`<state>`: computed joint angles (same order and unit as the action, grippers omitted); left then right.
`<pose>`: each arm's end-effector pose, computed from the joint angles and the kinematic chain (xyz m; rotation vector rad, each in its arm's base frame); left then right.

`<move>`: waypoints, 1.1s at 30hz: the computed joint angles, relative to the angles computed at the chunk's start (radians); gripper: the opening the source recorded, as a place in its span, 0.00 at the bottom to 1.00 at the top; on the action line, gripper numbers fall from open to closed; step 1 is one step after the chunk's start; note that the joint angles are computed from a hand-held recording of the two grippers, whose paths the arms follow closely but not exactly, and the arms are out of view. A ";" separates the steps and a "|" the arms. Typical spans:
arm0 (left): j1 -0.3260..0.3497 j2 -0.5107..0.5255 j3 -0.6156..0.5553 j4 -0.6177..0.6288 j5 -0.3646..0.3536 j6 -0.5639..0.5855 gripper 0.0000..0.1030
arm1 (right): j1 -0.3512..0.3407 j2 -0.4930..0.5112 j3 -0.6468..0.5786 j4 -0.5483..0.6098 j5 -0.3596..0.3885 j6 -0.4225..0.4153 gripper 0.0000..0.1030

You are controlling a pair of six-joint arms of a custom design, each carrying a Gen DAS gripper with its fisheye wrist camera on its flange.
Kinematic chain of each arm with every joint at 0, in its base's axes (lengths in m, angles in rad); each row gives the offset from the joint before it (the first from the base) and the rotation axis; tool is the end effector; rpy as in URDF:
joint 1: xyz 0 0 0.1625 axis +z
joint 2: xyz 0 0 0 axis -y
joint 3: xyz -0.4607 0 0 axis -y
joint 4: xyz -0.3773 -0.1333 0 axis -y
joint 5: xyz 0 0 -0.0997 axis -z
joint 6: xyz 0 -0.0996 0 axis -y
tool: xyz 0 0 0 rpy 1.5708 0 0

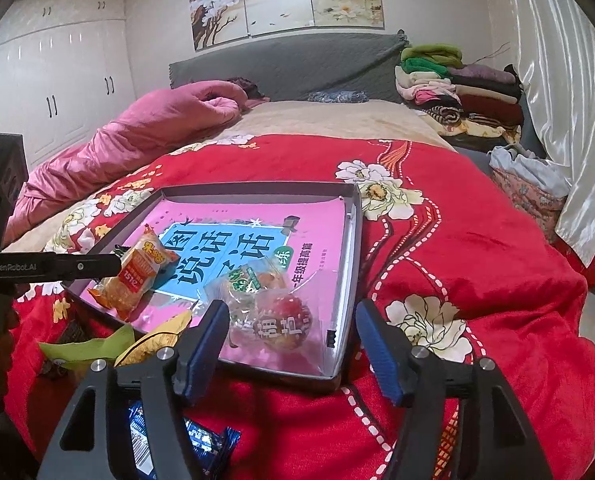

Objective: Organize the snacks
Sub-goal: 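Open the left tool to release the wafer roll pack on the workbook, then move the left tool back out of the tray toward the Snickers bar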

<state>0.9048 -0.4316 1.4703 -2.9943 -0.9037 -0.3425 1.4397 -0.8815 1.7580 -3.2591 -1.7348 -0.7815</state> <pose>-0.2988 -0.6957 -0.0050 0.2456 2.5952 -0.8790 0.0279 -0.6838 0.2328 0.7164 -2.4018 0.8756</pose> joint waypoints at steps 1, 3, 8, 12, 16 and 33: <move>-0.001 -0.001 0.001 -0.001 -0.002 0.001 0.49 | 0.000 0.000 0.001 -0.002 0.001 0.000 0.64; -0.003 -0.004 0.005 -0.002 0.000 0.000 0.52 | 0.000 -0.001 0.001 -0.004 0.003 0.002 0.65; -0.011 -0.014 0.019 -0.005 0.007 -0.001 0.59 | 0.000 -0.004 0.006 -0.016 0.006 0.002 0.65; -0.017 -0.024 0.032 -0.014 0.009 0.002 0.62 | -0.001 -0.007 0.009 -0.023 0.014 0.004 0.66; -0.023 -0.035 0.045 -0.023 0.016 0.003 0.66 | -0.002 -0.010 0.011 -0.028 0.022 0.009 0.68; -0.046 -0.079 0.123 -0.064 0.049 -0.010 0.74 | -0.001 -0.026 0.031 -0.033 0.041 -0.003 0.73</move>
<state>0.8588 -0.5111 1.5935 -3.0587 -0.8547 -0.3525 1.4383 -0.9072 1.7894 -3.2925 -1.6938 -0.7840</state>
